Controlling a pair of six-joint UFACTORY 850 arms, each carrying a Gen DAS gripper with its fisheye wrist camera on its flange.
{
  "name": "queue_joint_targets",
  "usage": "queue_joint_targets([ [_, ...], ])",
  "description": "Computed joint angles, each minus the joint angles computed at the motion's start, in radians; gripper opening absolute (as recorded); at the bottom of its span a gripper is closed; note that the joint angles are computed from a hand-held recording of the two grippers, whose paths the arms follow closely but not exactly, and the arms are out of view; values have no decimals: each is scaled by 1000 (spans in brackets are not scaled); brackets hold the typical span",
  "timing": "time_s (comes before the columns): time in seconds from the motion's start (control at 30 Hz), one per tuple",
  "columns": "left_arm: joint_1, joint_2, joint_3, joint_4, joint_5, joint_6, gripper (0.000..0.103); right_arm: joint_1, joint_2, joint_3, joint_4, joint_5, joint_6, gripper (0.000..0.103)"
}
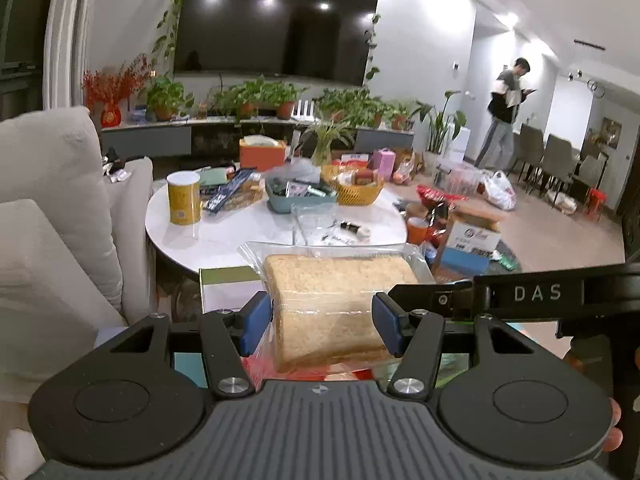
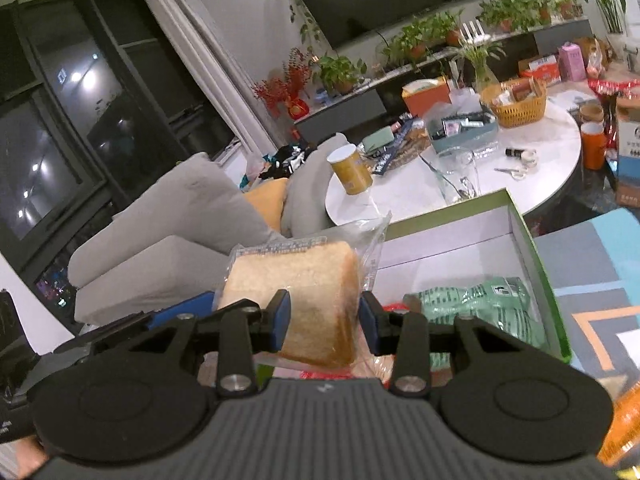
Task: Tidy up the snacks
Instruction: 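Lower the bread loaf into the green box and open the right tool, then grasp the red snack bag with the right tool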
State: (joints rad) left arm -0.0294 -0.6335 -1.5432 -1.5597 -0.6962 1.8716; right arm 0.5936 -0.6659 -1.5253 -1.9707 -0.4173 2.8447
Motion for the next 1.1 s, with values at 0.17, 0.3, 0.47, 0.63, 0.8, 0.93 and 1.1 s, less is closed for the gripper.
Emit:
queue_joint_targets([
  [0.17, -35, -90, -93, 44, 79, -7, 53, -32, -65, -71, 30, 46, -53, 27],
  [0.3, -53, -163, -185, 127, 121, -127, 53, -35, -134, -163, 236, 31, -325, 27],
  [0.47, -46, -176, -203, 125, 166, -163, 55, -24, -130, -143, 288, -61, -343, 28],
  [0.63, -14, -110, -110, 86, 145, -103, 59, -14, -43, -24, 184, -21, -194, 28],
  [0.8, 22, -34, 0, 74, 129, -45, 62, 14, 19, 44, 160, 30, -151, 29],
  [0.93, 60, 16, 84, 106, 101, -41, 64, 52, 47, 95, 99, 51, -66, 31],
  [1.1, 91, 34, 156, 203, 93, -83, 64, 87, 22, 102, 17, 121, 84, 31],
])
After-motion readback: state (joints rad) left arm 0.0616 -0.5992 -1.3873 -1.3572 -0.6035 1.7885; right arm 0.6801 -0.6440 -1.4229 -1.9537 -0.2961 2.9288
